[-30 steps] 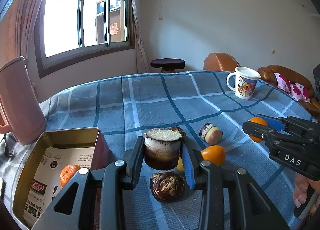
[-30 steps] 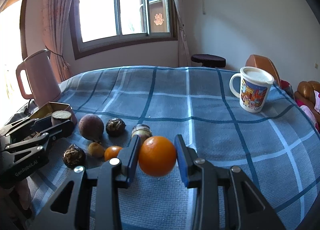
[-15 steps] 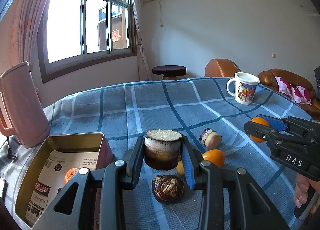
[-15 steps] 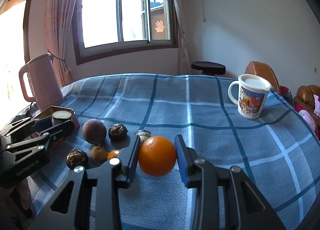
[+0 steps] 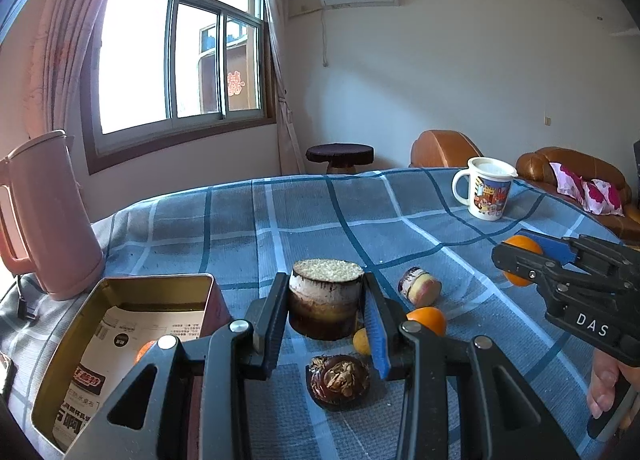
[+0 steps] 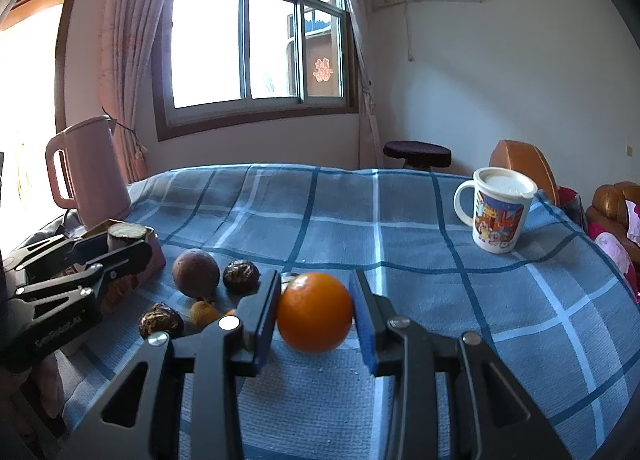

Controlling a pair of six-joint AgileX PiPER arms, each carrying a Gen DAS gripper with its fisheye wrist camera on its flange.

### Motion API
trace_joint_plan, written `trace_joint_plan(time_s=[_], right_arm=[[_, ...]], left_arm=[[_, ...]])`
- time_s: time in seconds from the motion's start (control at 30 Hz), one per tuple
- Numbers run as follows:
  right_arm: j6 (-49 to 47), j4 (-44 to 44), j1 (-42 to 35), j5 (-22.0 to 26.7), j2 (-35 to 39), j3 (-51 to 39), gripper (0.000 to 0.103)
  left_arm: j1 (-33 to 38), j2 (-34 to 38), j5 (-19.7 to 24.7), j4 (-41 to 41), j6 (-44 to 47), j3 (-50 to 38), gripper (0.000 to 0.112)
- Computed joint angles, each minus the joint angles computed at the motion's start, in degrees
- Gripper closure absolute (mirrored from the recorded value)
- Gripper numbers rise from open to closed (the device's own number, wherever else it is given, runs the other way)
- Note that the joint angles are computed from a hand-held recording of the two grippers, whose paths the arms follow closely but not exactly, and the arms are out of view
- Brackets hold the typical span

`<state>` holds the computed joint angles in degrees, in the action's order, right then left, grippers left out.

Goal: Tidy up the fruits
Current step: 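Lift the brown fruit with the left tool while the right tool lifts the orange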

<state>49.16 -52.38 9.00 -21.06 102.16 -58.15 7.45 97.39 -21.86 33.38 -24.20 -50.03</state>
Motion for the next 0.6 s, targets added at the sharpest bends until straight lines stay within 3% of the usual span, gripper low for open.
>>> trace_joint_plan(time_s=[0.6], right_arm=[[-9.2, 8.6, -0.2, -3.4, -1.4, 3.1, 0.065]], left_arm=[[0.5, -1.5, -5.5, -5.6, 5.0, 3.5, 0.075]])
